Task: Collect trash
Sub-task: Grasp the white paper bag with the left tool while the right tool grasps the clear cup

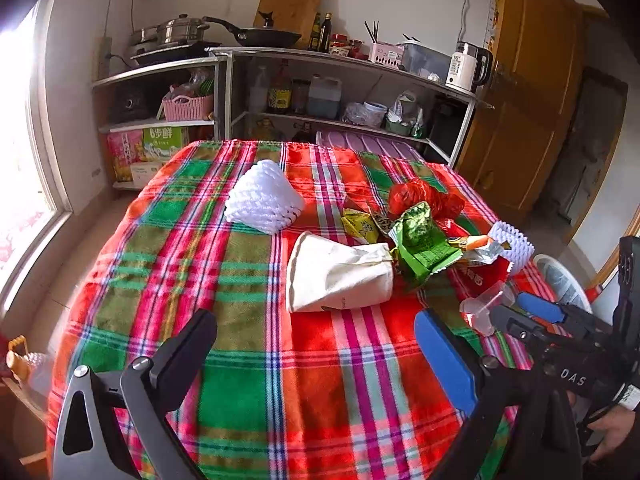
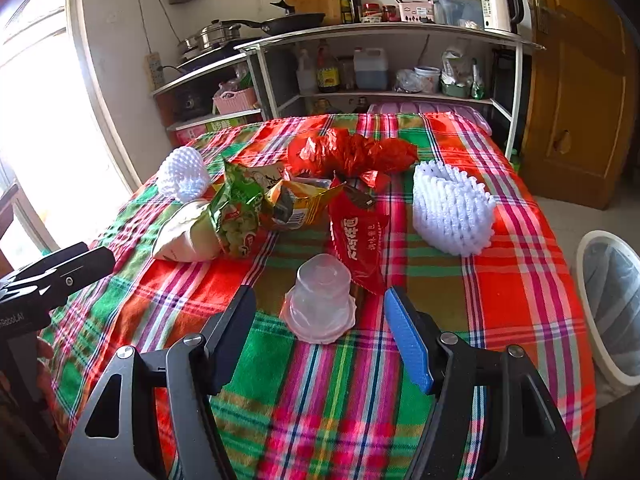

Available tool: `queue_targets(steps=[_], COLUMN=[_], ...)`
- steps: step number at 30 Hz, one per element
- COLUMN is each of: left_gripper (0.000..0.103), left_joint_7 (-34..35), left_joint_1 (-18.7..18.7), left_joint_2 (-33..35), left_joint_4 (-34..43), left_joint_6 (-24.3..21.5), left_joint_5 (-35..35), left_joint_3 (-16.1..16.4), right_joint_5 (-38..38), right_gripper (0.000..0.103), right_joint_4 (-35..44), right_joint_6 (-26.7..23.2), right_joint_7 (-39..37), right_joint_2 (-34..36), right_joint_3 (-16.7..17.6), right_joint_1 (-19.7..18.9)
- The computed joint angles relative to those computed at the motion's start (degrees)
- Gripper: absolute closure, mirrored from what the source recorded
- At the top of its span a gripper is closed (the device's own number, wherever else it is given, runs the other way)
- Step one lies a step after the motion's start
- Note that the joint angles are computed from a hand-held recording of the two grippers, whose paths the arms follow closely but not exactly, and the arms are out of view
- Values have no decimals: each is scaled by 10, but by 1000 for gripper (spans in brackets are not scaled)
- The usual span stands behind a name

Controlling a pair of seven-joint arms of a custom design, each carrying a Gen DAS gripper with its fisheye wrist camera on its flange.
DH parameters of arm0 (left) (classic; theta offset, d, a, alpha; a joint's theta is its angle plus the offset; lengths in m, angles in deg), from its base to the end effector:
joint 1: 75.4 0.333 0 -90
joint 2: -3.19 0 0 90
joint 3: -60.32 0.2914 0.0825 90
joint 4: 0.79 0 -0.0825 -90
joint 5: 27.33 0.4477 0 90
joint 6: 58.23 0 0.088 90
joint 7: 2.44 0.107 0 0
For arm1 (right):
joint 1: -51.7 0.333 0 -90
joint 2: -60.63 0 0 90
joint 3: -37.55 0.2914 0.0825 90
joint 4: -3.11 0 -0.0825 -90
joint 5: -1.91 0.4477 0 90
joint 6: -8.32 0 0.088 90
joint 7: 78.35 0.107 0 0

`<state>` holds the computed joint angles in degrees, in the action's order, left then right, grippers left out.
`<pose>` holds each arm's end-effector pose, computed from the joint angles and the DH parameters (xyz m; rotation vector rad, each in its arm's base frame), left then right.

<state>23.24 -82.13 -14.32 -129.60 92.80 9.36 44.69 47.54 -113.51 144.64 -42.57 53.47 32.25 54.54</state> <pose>0.5228 -0.2396 0.5114 -1.9304 1.4930 -0.8016 0.6228 -0.0210 0.5080 -1.9840 1.2601 -0.2780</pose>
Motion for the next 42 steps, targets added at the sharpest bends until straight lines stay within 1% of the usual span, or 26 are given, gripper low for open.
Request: queue_targets(steps=[2, 4, 6, 7, 8, 10, 12, 14, 16, 18, 21, 22, 24, 27, 29, 31, 32, 33, 34, 37, 38, 39, 40, 42], left_gripper=[3, 3, 3, 3, 3, 3, 3, 3, 3, 3, 3, 3, 3, 5, 8, 8, 9, 14, 16, 17, 20, 28, 28, 35], left_joint_7=[30, 84, 110, 123, 133, 154, 168, 171, 192, 193, 213, 219, 226, 246, 238, 234, 240, 245, 249, 252, 255, 264, 262, 261], left_joint_1=[-1, -13, -15, -15, -15, -16, -19, -22, -26, -29, -32, -34, -38, -41, -46, -50, -51, -51, -52, -54, -54, -52, -53, -53], left_joint_2=[10, 27, 44, 56, 66, 87, 107, 118, 129, 137, 148, 156, 165, 183, 195, 206, 212, 216, 222, 224, 223, 220, 217, 214], left_joint_4=[15, 27, 43, 53, 62, 80, 104, 116, 126, 133, 143, 152, 163, 178, 193, 204, 210, 213, 219, 220, 218, 213, 211, 209], left_joint_6=[-13, 2, 4, 1, -3, -12, -48, -63, -61, -61, -54, -68, -80, -83, -99, -102, -105, -104, -110, -107, -101, -89, -87, -82], left_joint_5=[12, -17, -29, -29, -28, -29, -26, 8, -3, 0, -14, -13, -9, -33, -18, -1, -9, -16, -20, -25, -31, -41, -39, -35], left_joint_3=[-1, 15, 19, 19, 19, 21, 20, 18, 24, 27, 31, 31, 31, 35, 36, 38, 39, 40, 42, 45, 45, 45, 46, 46], right_joint_5=[1, -2, -1, -5, -13, -20, -25, -24, -21, -14, -7, -5, -1, 5, 10, 15, 17, 19, 21, 25, 26, 27, 27, 27], right_gripper=[36, 36, 43, 50, 53, 53, 55, 65, 71, 72, 72, 72, 72, 72, 72, 72, 72, 72, 72, 72, 72, 72, 72, 72], right_joint_4=[7, 12, 16, 19, 20, 22, 23, 22, 25, 24, 23, 22, 21, 18, 20, 22, 25, 26, 28, 31, 33, 34, 34, 36], right_joint_6=[-1, -7, -9, -10, -8, -6, -7, -5, -8, -8, -11, -13, -17, -22, -26, -28, -30, -32, -34, -36, -38, -38, -38, -40], right_joint_7=[4, 9, 13, 16, 20, 25, 28, 31, 33, 31, 24, 23, 19, 15, 15, 15, 15, 15, 15, 14, 15, 15, 15, 15], right_joint_2=[7, 11, 15, 18, 20, 23, 24, 24, 27, 26, 24, 23, 19, 13, 13, 14, 15, 16, 16, 19, 20, 21, 22, 23], right_joint_3=[1, 2, 4, 5, 7, 9, 10, 10, 9, 8, 6, 6, 4, 0, -2, -3, -4, -4, -4, -4, -4, -3, -3, -2], right_joint_1=[0, 0, 0, 0, 0, 0, 0, -1, -2, -3, -5, -5, -7, -10, -12, -13, -14, -14, -15, -16, -17, -17, -17, -18])
